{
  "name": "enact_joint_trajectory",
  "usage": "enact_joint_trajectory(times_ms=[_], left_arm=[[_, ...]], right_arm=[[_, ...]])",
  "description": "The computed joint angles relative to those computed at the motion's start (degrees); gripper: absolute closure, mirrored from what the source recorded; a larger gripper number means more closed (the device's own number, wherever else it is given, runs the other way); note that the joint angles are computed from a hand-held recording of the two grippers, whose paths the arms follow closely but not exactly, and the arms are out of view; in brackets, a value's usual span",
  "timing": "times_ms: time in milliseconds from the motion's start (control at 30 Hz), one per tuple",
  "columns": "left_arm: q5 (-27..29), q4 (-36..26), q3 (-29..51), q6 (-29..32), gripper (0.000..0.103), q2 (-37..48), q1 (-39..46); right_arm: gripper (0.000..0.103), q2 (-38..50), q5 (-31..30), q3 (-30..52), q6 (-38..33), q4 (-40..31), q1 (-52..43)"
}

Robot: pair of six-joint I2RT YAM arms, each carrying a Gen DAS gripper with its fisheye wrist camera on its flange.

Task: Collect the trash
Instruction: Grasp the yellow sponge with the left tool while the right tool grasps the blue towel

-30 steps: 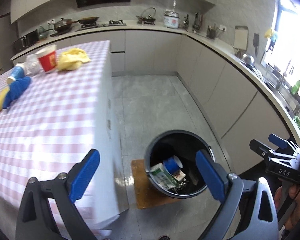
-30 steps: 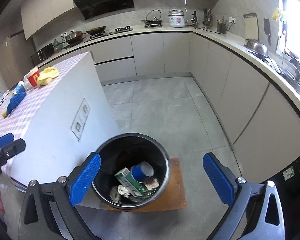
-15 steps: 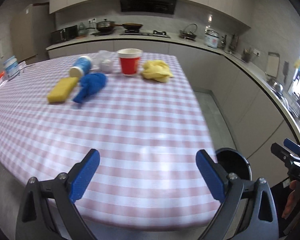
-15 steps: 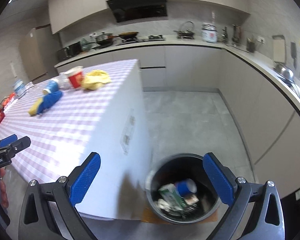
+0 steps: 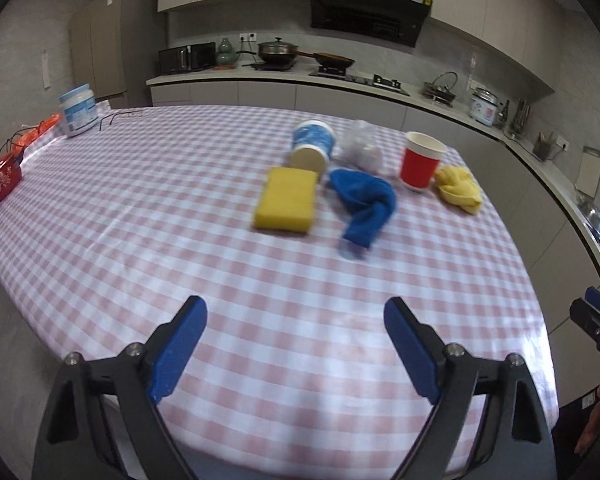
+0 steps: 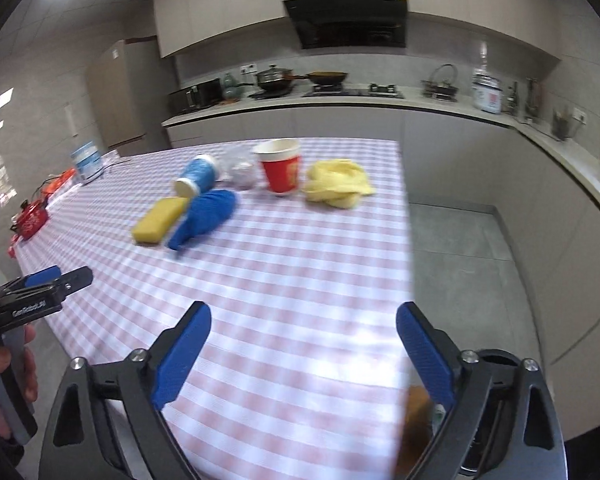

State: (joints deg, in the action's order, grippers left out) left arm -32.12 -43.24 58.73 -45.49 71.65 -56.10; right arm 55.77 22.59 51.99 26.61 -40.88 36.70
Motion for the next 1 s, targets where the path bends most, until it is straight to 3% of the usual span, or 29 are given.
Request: enact_joint_trajectory(times_ms=[200, 400, 633, 700, 833, 867, 933, 1000], left_arm=[[5.03, 4.54, -3.30, 7.18, 0.021, -1.34, 8.64], [9.37, 8.44, -4.66, 12.59, 0.024, -1.07, 16.30], [13.62, 12.12, -1.37, 17.50, 0.024, 5.56, 22.54], [14.40, 12.86, 0.23, 18.53, 0.024, 7.92, 23.78], [15.95, 14.39, 3.25, 19.93, 0.024, 12.55, 26.03], [16.63, 14.92, 4.07, 19.90, 0.024, 13.84, 26.35], [17.39, 15.37, 6.12, 19.86, 0.024, 16.58, 26.15], [17.49, 16.00, 8.02, 19.84, 0.024, 19.05, 25.26]], right_arm=[[0.025, 12.15, -2.17, 5.06, -0.24, 5.85, 2.24], [0.030, 21.80, -6.29, 10.37, -3.01, 10.61, 0.57], [0.031, 38.04, -13.39, 21.60, -6.63, 15.27, -4.14], [0.037, 42.95, -16.09, 25.76, -7.42, 15.34, -5.67], [0.039, 52.18, -22.04, 34.10, -9.40, 15.18, -8.38], [0.042, 54.25, -22.88, 36.19, -10.05, 14.57, -8.78], [0.065, 57.08, -22.65, 39.46, -11.47, 12.50, -9.48], [0.068, 57.08, -23.48, 39.33, -11.39, 13.25, -10.68]])
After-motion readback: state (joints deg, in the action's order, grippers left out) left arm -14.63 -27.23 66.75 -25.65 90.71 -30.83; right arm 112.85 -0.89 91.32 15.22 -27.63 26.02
